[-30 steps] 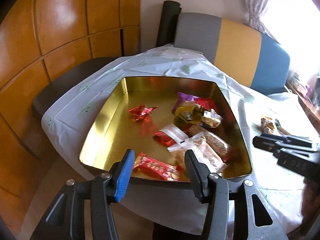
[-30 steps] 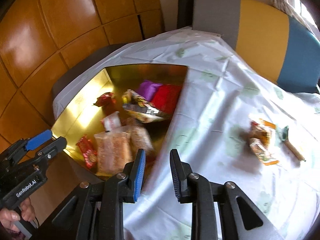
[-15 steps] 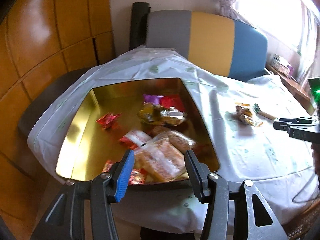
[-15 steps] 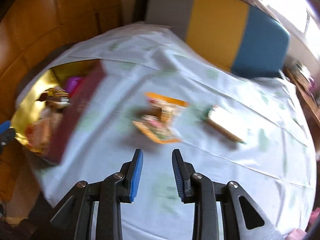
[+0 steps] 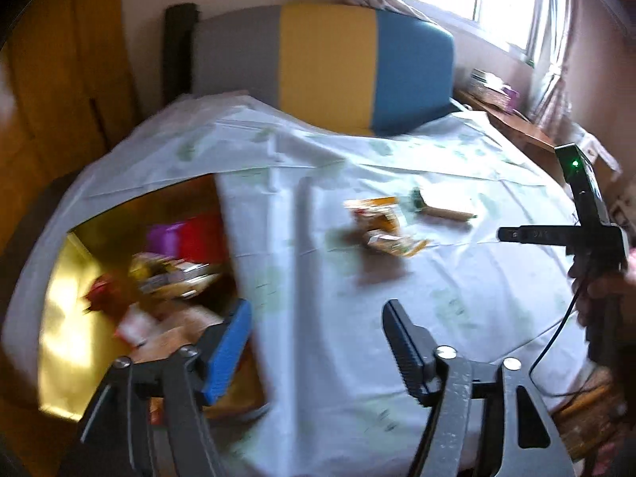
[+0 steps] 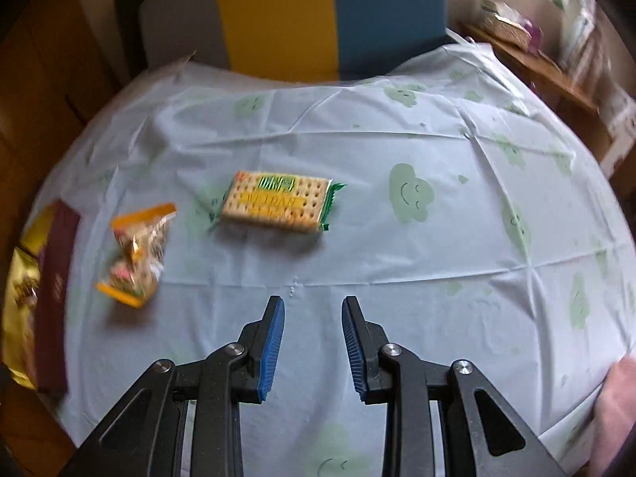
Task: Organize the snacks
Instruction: 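Grasp the orange-topped nut bag with the left tool while the right tool moves to the cracker pack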
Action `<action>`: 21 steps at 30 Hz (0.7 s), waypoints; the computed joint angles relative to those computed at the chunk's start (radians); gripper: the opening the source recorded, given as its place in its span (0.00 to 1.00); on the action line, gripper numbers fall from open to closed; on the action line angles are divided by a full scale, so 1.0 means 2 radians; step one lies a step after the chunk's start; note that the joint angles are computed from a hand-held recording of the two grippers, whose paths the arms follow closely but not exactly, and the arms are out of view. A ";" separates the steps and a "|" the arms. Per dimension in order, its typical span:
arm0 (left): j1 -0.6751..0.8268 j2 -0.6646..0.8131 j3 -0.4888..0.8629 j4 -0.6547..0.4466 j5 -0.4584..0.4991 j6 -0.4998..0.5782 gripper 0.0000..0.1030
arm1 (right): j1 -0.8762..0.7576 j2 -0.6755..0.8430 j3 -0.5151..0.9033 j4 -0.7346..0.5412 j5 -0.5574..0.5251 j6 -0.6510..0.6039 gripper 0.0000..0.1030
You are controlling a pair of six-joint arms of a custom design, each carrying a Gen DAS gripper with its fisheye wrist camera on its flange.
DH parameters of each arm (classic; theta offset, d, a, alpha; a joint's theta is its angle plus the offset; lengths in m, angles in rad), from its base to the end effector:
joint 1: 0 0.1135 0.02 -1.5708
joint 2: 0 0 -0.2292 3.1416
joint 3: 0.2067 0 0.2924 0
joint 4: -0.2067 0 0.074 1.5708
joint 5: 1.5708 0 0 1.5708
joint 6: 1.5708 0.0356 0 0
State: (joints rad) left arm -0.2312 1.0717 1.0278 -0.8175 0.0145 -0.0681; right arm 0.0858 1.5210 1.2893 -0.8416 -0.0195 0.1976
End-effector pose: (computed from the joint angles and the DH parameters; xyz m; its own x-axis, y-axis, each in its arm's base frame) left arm 0.2629 -0.0624 0.2790 -0.7531 0.1074 -0.6491 0.1875 0.9807 -0.0553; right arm 0.3518 0.0310 0.2388 -0.8771 0.1216 -0.4646 0.0788 0.9907 0.1105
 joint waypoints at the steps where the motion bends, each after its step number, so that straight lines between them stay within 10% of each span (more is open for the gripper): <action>1: -0.013 0.031 0.019 0.008 -0.002 -0.005 0.69 | -0.003 -0.001 0.001 0.000 -0.005 0.003 0.29; 21: -0.074 0.449 0.332 0.017 -0.006 -0.078 0.74 | -0.016 -0.014 0.010 0.004 -0.057 0.025 0.30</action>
